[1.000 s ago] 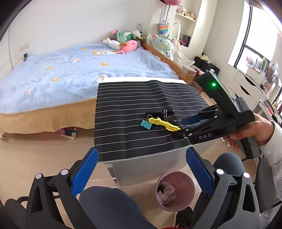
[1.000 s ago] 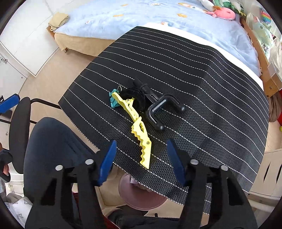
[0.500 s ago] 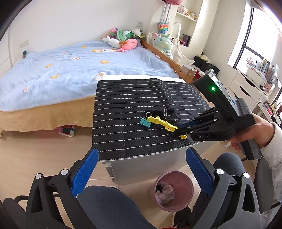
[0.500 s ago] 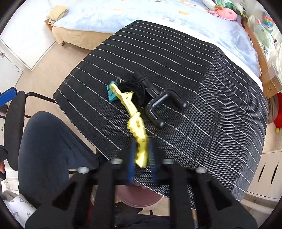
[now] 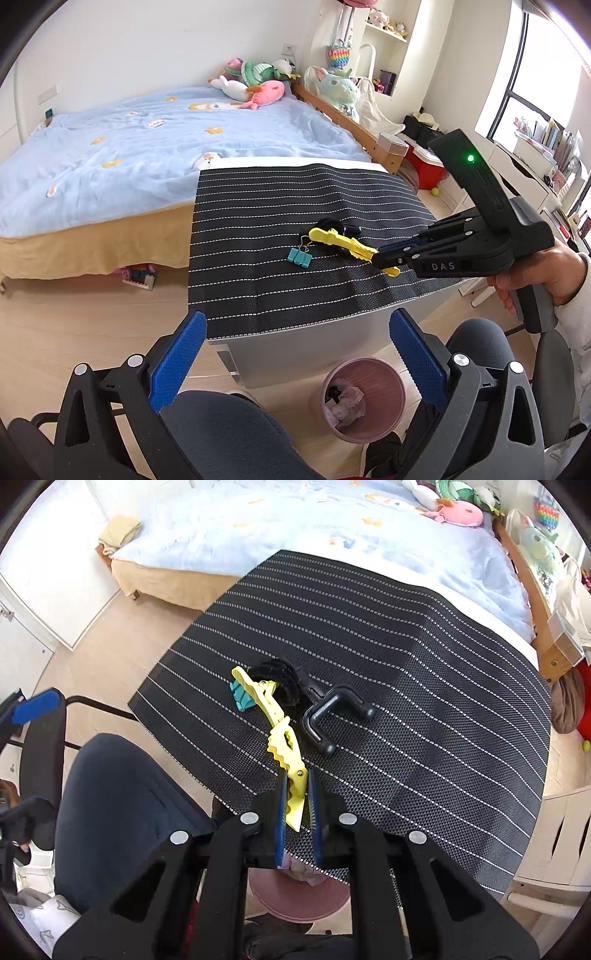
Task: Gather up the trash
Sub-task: 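Grasp the black hair tie with the left gripper while the right holds the yellow clip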
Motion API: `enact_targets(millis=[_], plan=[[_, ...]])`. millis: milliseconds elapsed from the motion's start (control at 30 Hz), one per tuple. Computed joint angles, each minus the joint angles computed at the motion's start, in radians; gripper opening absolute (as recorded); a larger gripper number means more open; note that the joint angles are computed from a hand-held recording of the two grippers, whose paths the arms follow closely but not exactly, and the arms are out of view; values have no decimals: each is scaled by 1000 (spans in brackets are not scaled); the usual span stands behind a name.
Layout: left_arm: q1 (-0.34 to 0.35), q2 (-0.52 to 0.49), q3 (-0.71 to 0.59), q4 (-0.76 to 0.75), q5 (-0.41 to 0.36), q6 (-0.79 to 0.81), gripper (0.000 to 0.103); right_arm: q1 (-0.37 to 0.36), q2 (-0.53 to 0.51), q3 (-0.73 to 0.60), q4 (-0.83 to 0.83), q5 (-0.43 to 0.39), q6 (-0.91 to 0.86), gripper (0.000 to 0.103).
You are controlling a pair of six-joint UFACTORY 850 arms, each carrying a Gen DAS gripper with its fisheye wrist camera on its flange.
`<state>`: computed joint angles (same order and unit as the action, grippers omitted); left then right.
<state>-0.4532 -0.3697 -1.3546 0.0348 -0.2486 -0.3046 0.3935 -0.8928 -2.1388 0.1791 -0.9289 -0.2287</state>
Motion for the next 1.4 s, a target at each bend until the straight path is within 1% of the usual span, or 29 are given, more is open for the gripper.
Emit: enact_targets(millis=[67,267,467,533,567,633,867,967,1067,1233,1300,1400], plan=[[-2,-2,-3,1,0,1,95,-5,10,9,22,6,-5,11],[-6,-11,-19,7,-3,4,95,-37,22,22,168,-3,-42,11],[-6,-31,-55,3,-18,25,95,-33,57,71,144,34,-32,11],[1,-48,-85,-47,-37,71,95,-27,63,79,132,45,-32,11],[9,-59,-104,-115,-48,131,95,-26,67,85,133,50,-34,11],[24,-80,-139,-206,-68,207,95,-25,73,91,133,58,-37,11],[60,-194,-327,-386,-189,323,95,-29,90,104,143,74,-46,11],[72,-255,-423,-425,-260,320,95,-31,104,123,149,85,-53,11],[75,-313,-514,-425,-315,301,95,-31,115,138,156,94,-62,11],[81,-413,-670,-434,-432,256,95,-35,117,141,167,98,-75,11],[81,-452,-730,-423,-480,215,95,-36,118,142,171,98,-78,11],[89,-504,-801,-467,-533,197,95,-38,120,145,180,101,-89,11]])
